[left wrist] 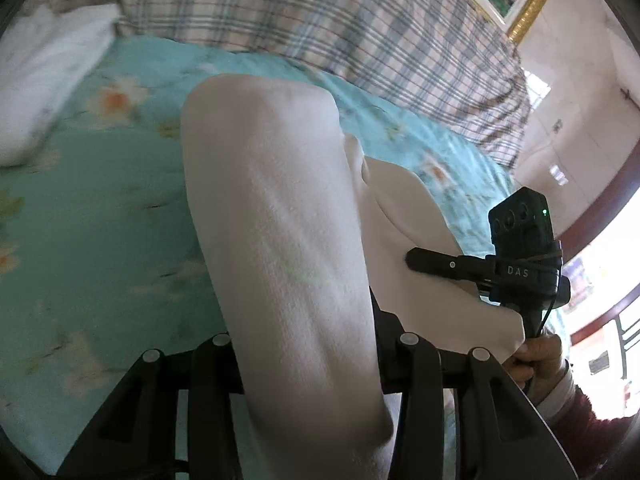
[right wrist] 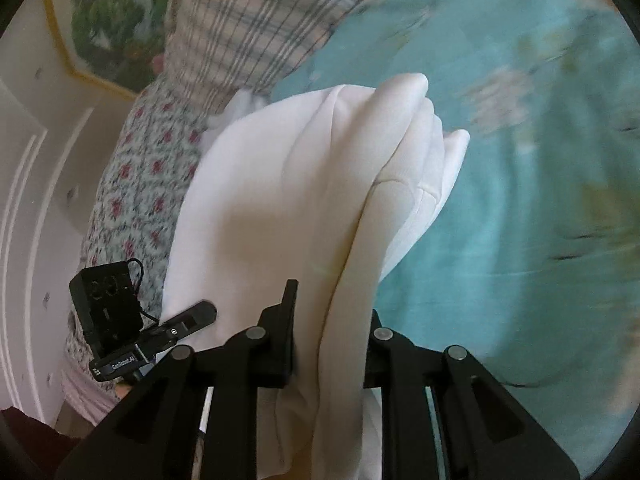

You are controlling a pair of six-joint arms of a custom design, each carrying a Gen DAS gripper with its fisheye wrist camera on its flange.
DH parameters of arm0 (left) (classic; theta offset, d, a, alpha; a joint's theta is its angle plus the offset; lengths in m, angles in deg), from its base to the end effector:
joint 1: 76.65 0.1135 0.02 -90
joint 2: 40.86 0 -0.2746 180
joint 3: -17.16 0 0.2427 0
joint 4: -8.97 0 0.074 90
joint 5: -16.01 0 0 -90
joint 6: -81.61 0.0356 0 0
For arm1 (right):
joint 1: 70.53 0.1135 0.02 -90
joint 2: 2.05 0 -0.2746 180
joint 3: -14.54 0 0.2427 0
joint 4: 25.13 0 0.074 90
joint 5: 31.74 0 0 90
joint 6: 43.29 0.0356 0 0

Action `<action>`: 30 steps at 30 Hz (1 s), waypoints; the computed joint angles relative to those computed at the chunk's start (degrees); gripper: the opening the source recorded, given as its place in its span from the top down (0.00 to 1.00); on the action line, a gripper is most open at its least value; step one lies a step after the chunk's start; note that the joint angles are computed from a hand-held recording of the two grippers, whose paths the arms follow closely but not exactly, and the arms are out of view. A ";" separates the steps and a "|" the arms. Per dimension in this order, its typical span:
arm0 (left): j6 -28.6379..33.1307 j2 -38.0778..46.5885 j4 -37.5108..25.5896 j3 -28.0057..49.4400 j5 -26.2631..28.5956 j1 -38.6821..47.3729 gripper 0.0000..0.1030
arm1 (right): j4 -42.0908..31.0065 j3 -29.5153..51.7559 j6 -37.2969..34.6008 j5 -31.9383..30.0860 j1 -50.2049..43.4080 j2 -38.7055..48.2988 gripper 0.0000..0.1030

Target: Fold large clothes

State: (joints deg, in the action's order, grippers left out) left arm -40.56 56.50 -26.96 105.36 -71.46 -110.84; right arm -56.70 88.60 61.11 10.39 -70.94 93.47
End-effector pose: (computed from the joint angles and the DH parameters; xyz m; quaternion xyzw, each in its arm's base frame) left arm 0.3069 -0.2104 0.2696 0.0247 0.9237 -0.2261 0.3084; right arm 0.3313 0.0240 0.2198 -0.0158 0.8762 0.4172 0.2408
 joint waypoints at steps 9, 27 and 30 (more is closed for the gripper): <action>-6.00 -3.78 15.42 -18.85 5.21 6.86 0.51 | 5.42 -0.20 5.31 2.45 3.90 6.82 0.77; -4.62 -21.43 14.59 -24.95 -1.83 4.35 0.50 | -0.14 0.48 3.21 20.71 7.91 -5.07 0.57; -2.26 -17.86 14.00 -22.72 -0.64 3.35 0.54 | -0.71 2.31 3.64 21.56 8.39 -1.12 0.59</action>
State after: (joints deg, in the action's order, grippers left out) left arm -42.82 38.64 -12.97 82.65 -72.10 -107.50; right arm -57.41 90.90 64.76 31.95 -62.55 92.36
